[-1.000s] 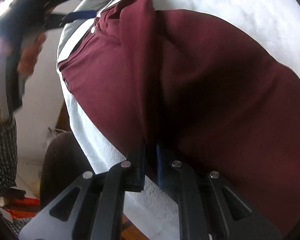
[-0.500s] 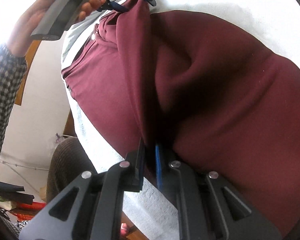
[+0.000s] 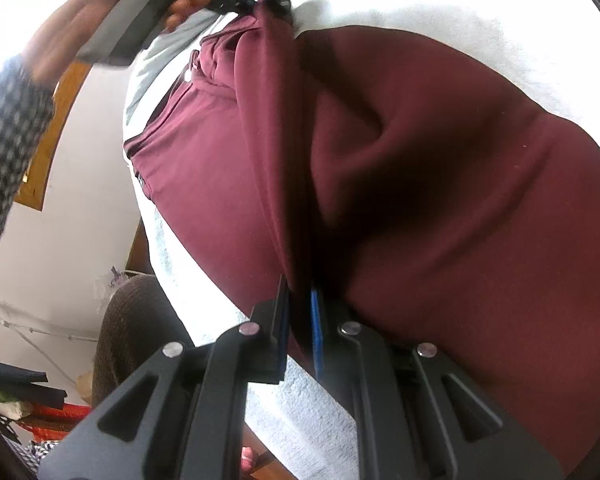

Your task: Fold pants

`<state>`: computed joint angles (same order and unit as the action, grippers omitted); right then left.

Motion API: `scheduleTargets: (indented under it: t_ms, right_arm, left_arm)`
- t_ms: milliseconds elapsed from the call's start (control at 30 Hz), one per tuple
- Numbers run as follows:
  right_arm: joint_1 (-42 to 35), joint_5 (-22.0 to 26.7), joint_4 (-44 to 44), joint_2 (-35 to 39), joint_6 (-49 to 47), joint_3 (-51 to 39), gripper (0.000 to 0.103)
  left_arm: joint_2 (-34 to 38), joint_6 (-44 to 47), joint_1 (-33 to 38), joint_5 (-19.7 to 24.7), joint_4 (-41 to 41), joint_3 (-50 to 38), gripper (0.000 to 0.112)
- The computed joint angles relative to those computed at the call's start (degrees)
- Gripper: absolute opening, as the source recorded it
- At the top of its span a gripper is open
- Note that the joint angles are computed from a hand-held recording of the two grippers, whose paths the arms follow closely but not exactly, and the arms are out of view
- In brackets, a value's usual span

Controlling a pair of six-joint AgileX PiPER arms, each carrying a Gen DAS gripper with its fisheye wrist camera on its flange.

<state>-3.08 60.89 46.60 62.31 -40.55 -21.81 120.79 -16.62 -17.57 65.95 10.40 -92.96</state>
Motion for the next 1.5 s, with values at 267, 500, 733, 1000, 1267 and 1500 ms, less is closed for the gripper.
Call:
scheduleTargets:
  t_ms: [267,500,733,1000,1267,1500]
  right_arm:
    - [-6.1,4.8,-2.5,-4.0,-0.8,-0.6,0.013]
    - [-6.2,6.3,-4.6,-6.7,0.8,-0.6,0.017]
    - [-2.5,5.1,-6.5,-7.4,5.3,-1.9,0.023]
    - [10.1,0.3,-11.6,-15.0,17.9,-4.8,0.060]
    - [43.9,-17.6,-28.5,-6.1,41.0,-10.4,0.074]
    - [43.5,-22.4,-28.2,2.4,39.8,-9.6,0.023]
  left_arm:
    - [-31.2,5.3,7.6,-18.7,-3.9,29.3,0.010]
    - [-55.6,27.3,29.4,-21.8,-22.1,50.6,0.010]
    - [-53.0,56.1,50.6,-23.7,-41.3,64.1,0.012]
    - [-55.4,67.9,60.7,-13.2,-53.3,66.9,0.072]
    - [-55.2,68.6,60.1,-13.5,-55.4,70.4,0.068]
    - [-54.0,68.1,59.2,-15.6,-54.6,67.7,0.022]
